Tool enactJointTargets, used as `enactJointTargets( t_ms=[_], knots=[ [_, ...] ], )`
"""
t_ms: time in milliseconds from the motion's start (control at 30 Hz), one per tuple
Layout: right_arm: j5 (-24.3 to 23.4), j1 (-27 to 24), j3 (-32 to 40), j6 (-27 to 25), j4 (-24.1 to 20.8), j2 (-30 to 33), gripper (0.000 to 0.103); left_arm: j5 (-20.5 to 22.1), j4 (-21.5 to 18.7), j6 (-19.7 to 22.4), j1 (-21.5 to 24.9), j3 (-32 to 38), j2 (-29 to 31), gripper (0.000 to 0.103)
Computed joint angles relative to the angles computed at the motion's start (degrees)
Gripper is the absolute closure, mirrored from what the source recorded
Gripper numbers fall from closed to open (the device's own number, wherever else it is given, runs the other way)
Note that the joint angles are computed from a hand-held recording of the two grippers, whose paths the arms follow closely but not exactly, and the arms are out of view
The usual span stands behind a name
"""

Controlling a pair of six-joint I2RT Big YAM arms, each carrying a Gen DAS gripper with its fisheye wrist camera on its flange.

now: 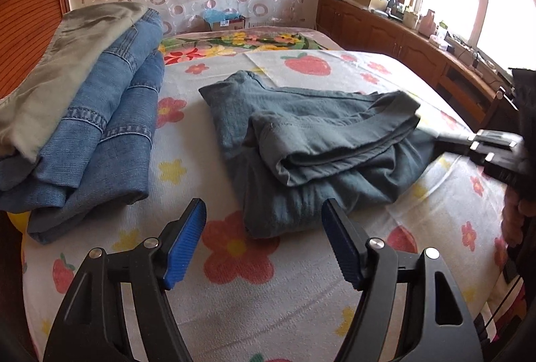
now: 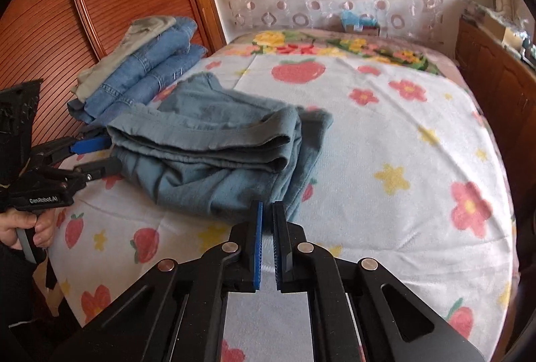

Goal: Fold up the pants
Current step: 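Grasp the folded shorts edge with the left gripper and lift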

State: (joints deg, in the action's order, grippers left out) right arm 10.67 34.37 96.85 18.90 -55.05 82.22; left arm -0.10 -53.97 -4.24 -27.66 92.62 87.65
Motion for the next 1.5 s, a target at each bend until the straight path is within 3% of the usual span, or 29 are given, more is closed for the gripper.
enactJointTargets(
  t_ms=[67, 167, 533, 967, 1267, 1500],
  knots=[
    [-0.3, -0.3, -0.7, 0.3, 1.4, -1.5, 0.099, -0.2, -0.2, 0.0, 0.1, -0.1, 0.0, 0.032],
    [-0.3, -0.2, -0.3, -0.5, -0.7, -1.3, 0.099, 0.8, -0.1, -0.2, 0.4, -0.1, 0.1, 0.034],
    [-2.1, -1.0, -1.0, 1.6, -0.6, -1.1, 0.099, 5.2, 2.2, 0.7, 0.5, -0.2, 0.0, 0.092],
    [-1.3, 2.1, -7.6, 2.6, 0.4, -8.5, 0.099, 6.0, 4.0, 0.6, -1.7, -6.7, -7.6, 0.093],
    [-0.2, 3.8, -10.1, 3.2, -2.0, -12.0, 0.099, 4.5, 2.1, 1.1, -3.5, -7.8, -8.9, 0.092],
    [1.4, 4.5, -9.0, 2.8, -2.6, -11.4, 0.096, 3.7, -0.5, 1.2, -3.2, -6.7, -7.1, 0.075]
  ],
)
